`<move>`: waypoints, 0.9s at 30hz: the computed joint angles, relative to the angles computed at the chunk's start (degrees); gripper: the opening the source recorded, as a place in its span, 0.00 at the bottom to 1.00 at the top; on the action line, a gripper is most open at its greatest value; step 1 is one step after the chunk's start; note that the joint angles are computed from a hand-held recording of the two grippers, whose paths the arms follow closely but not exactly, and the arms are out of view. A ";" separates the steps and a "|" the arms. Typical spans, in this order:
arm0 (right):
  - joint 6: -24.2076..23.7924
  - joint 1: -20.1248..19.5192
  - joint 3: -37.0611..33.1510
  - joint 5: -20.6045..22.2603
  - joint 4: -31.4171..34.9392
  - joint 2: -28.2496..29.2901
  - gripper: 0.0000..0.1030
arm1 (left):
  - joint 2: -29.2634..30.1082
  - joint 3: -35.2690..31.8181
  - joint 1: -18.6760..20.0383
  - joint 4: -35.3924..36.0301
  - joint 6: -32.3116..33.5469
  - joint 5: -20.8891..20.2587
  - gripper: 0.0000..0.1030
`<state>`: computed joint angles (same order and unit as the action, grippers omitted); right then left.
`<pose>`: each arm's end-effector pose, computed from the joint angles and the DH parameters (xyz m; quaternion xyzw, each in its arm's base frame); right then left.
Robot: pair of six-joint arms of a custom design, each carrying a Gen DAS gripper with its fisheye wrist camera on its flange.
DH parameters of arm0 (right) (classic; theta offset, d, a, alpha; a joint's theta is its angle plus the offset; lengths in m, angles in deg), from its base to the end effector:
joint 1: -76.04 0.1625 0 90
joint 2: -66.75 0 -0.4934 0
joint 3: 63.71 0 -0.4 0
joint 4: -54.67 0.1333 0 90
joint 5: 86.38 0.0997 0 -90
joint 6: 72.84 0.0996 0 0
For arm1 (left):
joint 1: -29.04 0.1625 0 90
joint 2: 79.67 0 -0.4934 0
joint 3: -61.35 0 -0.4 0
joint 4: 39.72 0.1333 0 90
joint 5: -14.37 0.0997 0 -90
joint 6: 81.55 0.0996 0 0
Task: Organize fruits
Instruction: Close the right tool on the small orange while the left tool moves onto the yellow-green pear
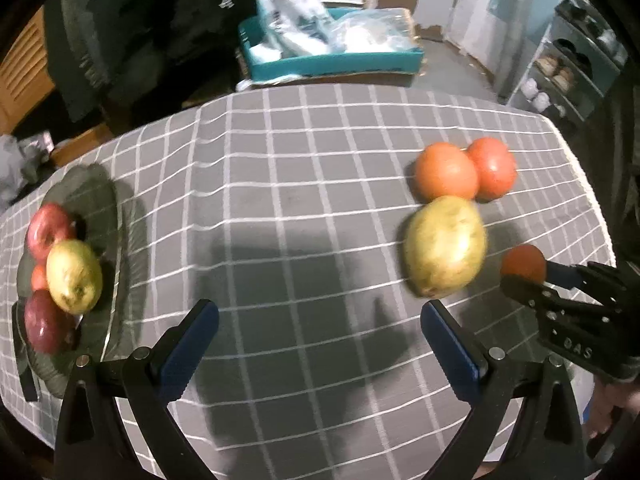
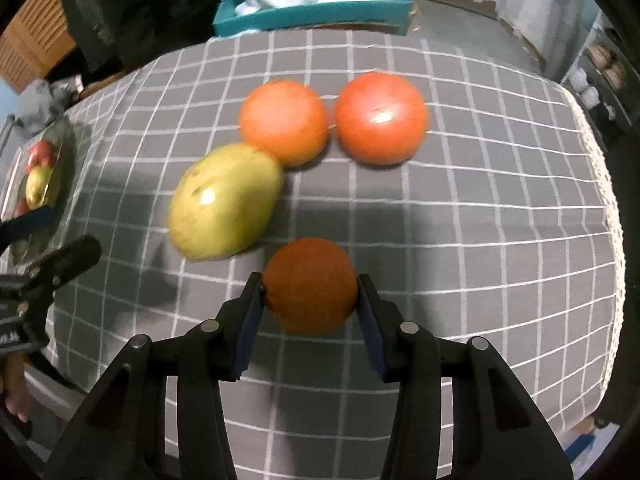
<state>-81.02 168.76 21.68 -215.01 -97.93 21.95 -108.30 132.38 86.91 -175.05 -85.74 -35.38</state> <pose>0.1078 -0.7712 0.2151 0.0251 -0.9282 0.1645 0.3329 -0.2751 -0.8096 0.0584 0.2181 0.9130 -0.1300 0.3193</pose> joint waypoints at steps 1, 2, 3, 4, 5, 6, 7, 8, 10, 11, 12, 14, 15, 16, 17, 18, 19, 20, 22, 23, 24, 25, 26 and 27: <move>-0.37 -0.02 0.02 -0.43 -0.59 -0.03 0.43 | 0.21 -0.29 -0.14 -0.04 0.26 -0.36 0.99; -0.88 -0.13 0.09 -0.88 -1.19 -0.21 0.43 | 0.60 -0.82 -0.32 0.08 0.42 -0.90 0.99; -1.40 -0.27 0.27 -1.28 -1.87 -0.45 0.43 | 0.93 -1.32 -0.41 0.33 0.42 -1.40 0.99; -1.84 -0.40 0.29 -1.53 -2.39 -0.54 0.43 | 1.26 -1.83 -0.48 0.66 0.34 -1.89 0.99; -2.29 -0.53 0.38 -1.79 -2.95 -0.72 0.43 | 1.51 -2.18 -0.53 0.92 0.28 -2.25 0.99; -2.90 -0.72 0.53 -2.21 -3.81 -0.91 0.43 | 1.98 -2.78 -0.62 1.24 0.22 -2.66 0.99; -3.25 -0.83 0.52 -2.53 -4.38 -0.95 0.43 | 2.36 -3.36 -0.54 1.41 0.44 -2.87 0.99; -3.61 -0.98 0.55 -2.75 -4.96 -1.06 0.43 | 2.92 -4.00 -0.64 1.62 0.64 -3.05 0.99; -3.98 -1.32 0.77 -2.95 -5.92 -1.45 0.43 | 3.67 -4.74 -0.80 1.84 0.88 -3.10 0.99; -4.06 -1.57 0.77 -3.14 -6.41 -1.62 0.43 | 4.15 -5.34 -0.86 2.14 0.96 -3.24 0.99; -4.12 -1.80 0.85 -3.25 -6.76 -1.83 0.43 | 4.69 -5.99 -0.91 2.51 1.00 -3.39 0.99; -3.82 -2.03 0.49 -3.43 -7.15 -1.56 0.43 | 5.45 -6.96 -0.96 3.16 0.91 -3.61 0.99; -3.62 -2.17 0.41 -3.35 -7.19 -1.59 0.43 | 5.94 -7.62 -0.96 3.63 0.78 -3.77 0.99; -3.49 -2.26 0.35 -3.27 -7.27 -1.59 0.43 | 6.43 -8.28 -0.94 4.13 0.64 -3.89 0.99; -3.46 -2.35 0.38 -3.28 -7.43 -1.67 0.43 | 6.60 -8.41 -0.95 4.29 0.50 -3.97 0.99; -3.47 -2.34 0.37 -3.41 -7.58 -1.65 0.43 | 7.02 -8.96 -0.92 4.70 0.34 -4.08 0.99; -3.56 -2.32 0.46 -3.60 -7.78 -1.72 0.43 | 7.36 -9.35 -0.89 5.03 0.18 -4.16 0.99; -3.71 -2.35 0.51 -3.74 -7.99 -1.76 0.43 | 7.57 -9.61 -0.85 5.27 0.10 -4.18 0.99; -3.91 -2.46 0.60 -3.87 -8.23 -1.90 0.43 | 8.40 -10.82 -0.76 6.24 -0.28 -4.50 0.99; -3.89 -2.50 0.62 -3.82 -8.23 -1.95 0.43 | 8.81 -11.41 -0.69 6.75 -0.48 -4.68 0.99; -3.83 -2.58 0.53 -3.74 -8.17 -1.94 0.43 | 9.27 -12.06 -0.62 7.35 -0.69 -4.75 0.99; -3.71 -2.60 0.41 -3.74 -8.09 -1.86 0.43 | 9.61 -12.53 -0.55 7.72 -0.77 -4.86 0.99; -3.63 -2.63 0.27 -3.70 -8.00 -1.78 0.43 | 9.95 -12.98 -0.48 8.11 -0.83 -4.92 0.99; -3.54 -2.71 0.14 -3.56 -7.82 -1.76 0.43 | 10.34 -13.50 -0.39 8.60 -0.95 -4.94 0.99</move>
